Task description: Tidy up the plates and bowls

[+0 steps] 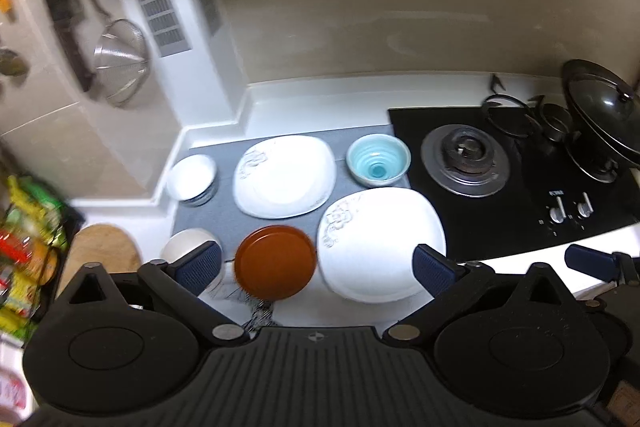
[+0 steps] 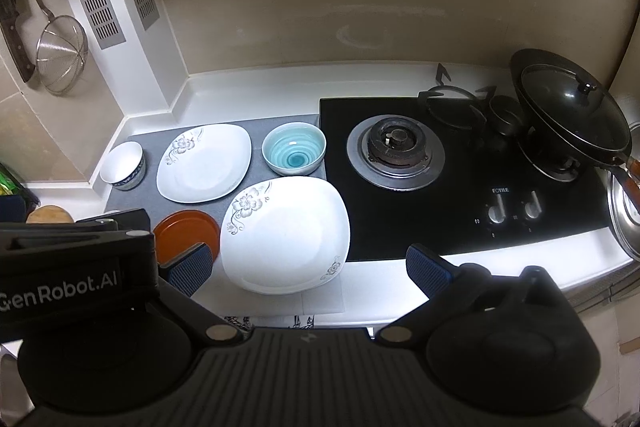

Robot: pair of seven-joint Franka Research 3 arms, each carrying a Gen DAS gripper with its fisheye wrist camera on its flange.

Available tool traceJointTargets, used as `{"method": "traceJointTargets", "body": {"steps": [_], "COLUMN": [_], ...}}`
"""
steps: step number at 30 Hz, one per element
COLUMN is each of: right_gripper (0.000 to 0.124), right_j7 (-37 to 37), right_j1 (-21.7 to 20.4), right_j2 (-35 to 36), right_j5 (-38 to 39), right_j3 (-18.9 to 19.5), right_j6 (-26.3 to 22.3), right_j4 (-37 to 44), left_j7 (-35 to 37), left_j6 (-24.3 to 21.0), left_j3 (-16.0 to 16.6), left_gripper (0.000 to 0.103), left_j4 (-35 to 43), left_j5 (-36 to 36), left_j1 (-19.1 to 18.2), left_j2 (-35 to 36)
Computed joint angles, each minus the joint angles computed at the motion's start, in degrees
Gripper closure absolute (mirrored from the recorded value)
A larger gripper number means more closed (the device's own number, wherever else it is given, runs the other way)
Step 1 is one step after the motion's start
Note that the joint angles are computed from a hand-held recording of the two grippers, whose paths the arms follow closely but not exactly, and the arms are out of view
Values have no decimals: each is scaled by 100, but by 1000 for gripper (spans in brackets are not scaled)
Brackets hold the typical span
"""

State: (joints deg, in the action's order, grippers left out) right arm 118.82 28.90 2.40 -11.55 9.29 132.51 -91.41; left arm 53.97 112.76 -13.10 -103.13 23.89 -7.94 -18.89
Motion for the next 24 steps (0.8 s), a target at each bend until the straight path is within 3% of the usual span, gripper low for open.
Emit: {"method": "traceJointTargets", "body": {"steps": [3,5,7,9,10,13,15,17,18,21,24], "right_gripper": [21,21,21,21,21,21,21,21,21,21,30], "right_j7": [50,709,1349,753,33,-1756,-2932,-3753,-4133,-4386,-4325], "right_j1": [-89,-159,-249,-353,-414,-626,-860,-1019,-1092,-1285,-1357], "right_j2": [-61,-134,-87,40,36,254,485,696,865,1355,1780], "right_j5": [152,-438,-1308,-1352,-825,1467,3247,4571,5150,6435,6872], "right_j3": [-61,-133,-202,-240,-210,-54,162,324,399,462,440], "right_j6": [742,1567,2158,2612,2637,3121,3023,2946,2935,2585,2186], "right_j4": [-574,-1154,-1534,-1758,-1902,-2132,-1974,-1824,-1658,-1142,-702], "left_j7": [-39,68,507,964,1191,1597,1990,2384,2592,2678,2904], "left_j6": [663,1175,1721,2497,2700,2479,2511,2177,1977,1292,1245], "left_j3": [296,536,866,1233,1362,1359,1393,1430,1473,1464,1246], "left_gripper": [1,5,15,14,11,11,11,14,22,53,57], "left_j4": [-677,-1191,-1648,-2182,-2311,-2087,-1900,-1468,-1227,-454,92], "left_j5": [-409,-747,-1339,-2169,-2493,-2629,-2884,-3260,-3641,-4410,-4406], "left_j1": [21,48,-1,-83,-102,117,217,315,379,688,898], "left_j2": [-209,-321,-363,-411,-345,163,548,1076,1367,2199,2730]}}
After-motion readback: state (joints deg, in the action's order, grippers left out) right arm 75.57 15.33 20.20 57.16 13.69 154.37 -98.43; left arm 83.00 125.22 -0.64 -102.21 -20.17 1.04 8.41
